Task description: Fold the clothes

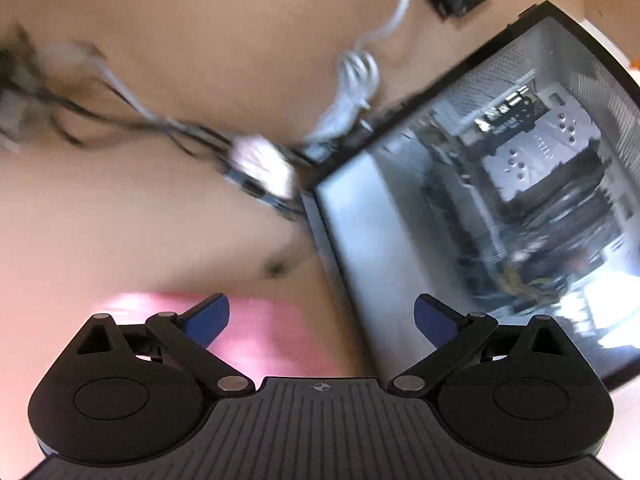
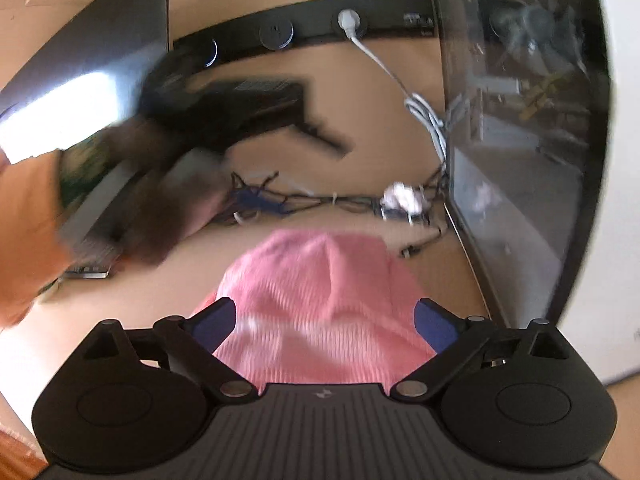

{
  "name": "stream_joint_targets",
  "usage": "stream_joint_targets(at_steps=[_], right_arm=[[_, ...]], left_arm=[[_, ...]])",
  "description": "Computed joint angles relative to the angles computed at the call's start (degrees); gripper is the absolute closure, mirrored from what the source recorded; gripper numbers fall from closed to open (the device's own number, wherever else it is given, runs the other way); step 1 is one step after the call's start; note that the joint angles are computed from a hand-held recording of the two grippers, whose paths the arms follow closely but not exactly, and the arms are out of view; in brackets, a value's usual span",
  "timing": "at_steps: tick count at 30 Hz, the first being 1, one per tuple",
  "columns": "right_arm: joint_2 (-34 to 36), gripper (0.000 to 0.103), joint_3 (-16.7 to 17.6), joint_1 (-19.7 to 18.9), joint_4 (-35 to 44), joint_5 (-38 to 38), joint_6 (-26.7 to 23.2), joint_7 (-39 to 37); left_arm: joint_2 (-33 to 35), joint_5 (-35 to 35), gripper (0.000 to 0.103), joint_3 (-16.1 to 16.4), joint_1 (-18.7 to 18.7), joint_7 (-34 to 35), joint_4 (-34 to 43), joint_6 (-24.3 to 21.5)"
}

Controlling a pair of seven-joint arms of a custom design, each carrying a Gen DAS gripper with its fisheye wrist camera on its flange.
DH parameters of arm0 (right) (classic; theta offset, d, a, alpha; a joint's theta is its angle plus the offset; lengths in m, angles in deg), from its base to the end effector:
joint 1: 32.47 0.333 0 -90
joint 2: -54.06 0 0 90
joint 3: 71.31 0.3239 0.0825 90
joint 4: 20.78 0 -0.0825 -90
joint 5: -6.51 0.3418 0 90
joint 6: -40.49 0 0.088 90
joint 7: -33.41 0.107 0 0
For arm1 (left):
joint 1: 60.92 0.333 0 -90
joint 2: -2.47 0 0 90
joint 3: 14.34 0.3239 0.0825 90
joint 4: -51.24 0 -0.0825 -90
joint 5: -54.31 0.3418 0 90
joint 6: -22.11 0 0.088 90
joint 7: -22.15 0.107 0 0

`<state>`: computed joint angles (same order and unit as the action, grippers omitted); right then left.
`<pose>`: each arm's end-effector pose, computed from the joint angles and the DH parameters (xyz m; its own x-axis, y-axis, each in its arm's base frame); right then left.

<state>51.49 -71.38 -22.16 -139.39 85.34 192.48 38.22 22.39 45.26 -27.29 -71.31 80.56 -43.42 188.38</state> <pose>0.5318 0.0687 0.5295 0.6082 -0.7837 -0.1263 -0.4419 -0.2021 -0.8740 0.6281 -0.2332 0.5484 0.0689 -0.8068 0.5868 -0.7128 -0.4513 -0.5369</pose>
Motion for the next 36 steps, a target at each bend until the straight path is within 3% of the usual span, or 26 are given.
stream_joint_targets(at_steps=[3, 7, 9, 11, 14, 17, 20, 27, 29, 36], right_arm=[[4.9, 0.006, 1.2, 0.6, 4.8, -2.9, 3.4, 6.3], [9.1, 0.008, 2.4, -0.5, 9.8, -2.8, 3.6, 15.2], [11.6, 0.008, 3.0, -0.7, 12.5, -7.0, 3.4, 19.7], [14.3, 0.016, 3.5, -0.7, 14.9, -13.2, 3.6, 24.1], [19.3, 0.031, 3.5, -2.6, 20.7, -23.0, -6.1, 34.9], [23.3, 0.03, 5.5, -6.3, 25.9, -24.3, -17.2, 40.3], [24.4, 0.029, 7.6, -7.6, 27.4, -23.8, -21.3, 40.2], [21.5, 0.017, 10.4, -4.7, 22.0, -20.9, -22.7, 33.7], [20.3, 0.008, 10.6, -3.4, 20.3, -20.3, -23.2, 31.9], [18.5, 0.002, 10.5, 0.4, 18.0, -19.6, -27.4, 28.6]], left_arm=[[-6.7, 9.4, 0.001, 7.6, -5.2, -11.6, -9.3, -1.6], [-9.4, 9.3, 0.004, 4.8, -3.4, -15.7, -15.5, -3.2], [-9.5, 10.5, 0.017, 3.6, -3.3, -14.9, -16.5, -3.6], [-8.6, 15.3, 0.017, 4.1, -4.7, -15.9, -15.2, -5.2], [-7.5, 21.1, 0.018, 5.1, -6.2, -19.1, -13.1, -8.3], [-8.7, 23.9, 0.021, 5.2, -6.2, -20.6, -14.3, -9.8], [-11.7, 27.8, 0.021, 5.3, -6.0, -23.1, -17.0, -11.8], [-21.3, 37.6, 0.021, 2.8, -3.1, -30.4, -24.5, -20.1], [-24.0, 38.6, 0.019, 1.9, -1.9, -31.7, -26.9, -21.4], [-34.2, 39.0, 0.012, -0.6, 2.9, -37.2, -36.7, -23.8]])
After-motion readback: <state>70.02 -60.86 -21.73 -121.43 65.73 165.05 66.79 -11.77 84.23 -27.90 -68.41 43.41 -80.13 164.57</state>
